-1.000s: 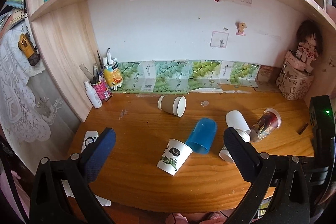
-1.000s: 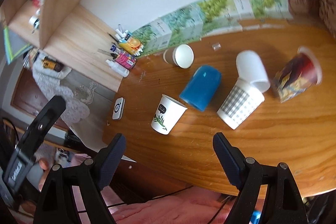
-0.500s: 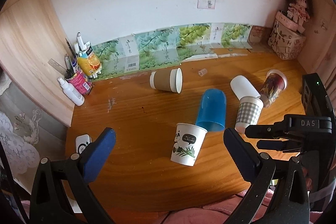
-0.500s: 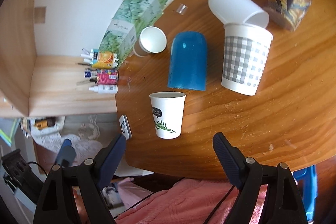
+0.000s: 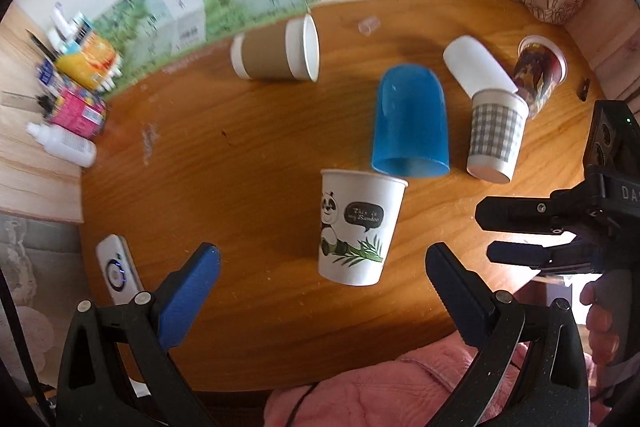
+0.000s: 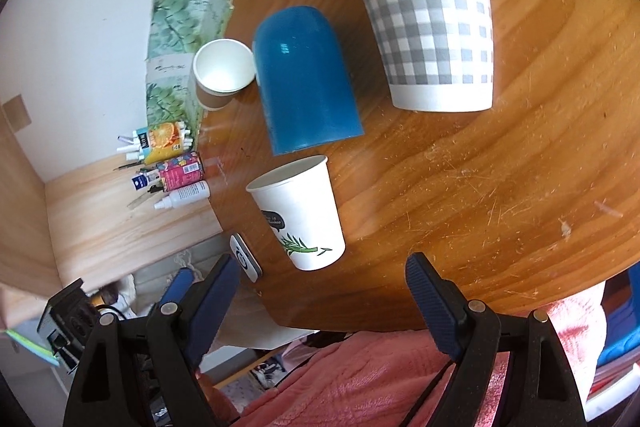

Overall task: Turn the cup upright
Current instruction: 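Close the left gripper around the body of the panda cup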

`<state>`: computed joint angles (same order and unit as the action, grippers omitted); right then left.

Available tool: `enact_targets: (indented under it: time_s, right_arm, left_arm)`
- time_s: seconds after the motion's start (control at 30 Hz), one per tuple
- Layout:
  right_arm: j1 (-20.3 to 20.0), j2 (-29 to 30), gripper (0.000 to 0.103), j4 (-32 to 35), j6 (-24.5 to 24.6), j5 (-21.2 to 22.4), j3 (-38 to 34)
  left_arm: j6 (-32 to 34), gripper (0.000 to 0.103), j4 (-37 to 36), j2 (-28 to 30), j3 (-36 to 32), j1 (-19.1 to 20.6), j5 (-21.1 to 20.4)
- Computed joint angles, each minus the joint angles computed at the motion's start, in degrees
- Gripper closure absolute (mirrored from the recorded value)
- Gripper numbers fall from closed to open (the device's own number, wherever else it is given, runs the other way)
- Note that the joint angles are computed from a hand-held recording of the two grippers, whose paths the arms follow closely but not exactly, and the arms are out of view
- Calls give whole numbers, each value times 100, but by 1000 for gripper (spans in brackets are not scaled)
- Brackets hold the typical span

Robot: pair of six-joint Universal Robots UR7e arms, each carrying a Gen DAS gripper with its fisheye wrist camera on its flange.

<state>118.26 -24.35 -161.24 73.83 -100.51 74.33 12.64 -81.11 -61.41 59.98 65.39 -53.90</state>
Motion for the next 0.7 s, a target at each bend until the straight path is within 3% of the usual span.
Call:
enact_targets:
  time_s: [0.17, 0.3, 0.5, 0.7]
  right_arm:
    - [-94, 62, 18, -15, 265, 193, -30]
    - [-138, 99, 18, 390, 277, 248, -221]
    - [-197, 114, 18, 788, 296, 268, -379]
    - [-262, 69, 18, 591, 519, 310, -233]
  left_arm:
    - [-525, 1, 1274, 615, -951, 177, -398]
    - [-1050, 1, 1353, 726, -929, 202, -319]
    - [-1292, 2, 1910, 1050, -1293, 321, -336]
    - [-1403, 10, 2130, 1241, -1405, 352, -258]
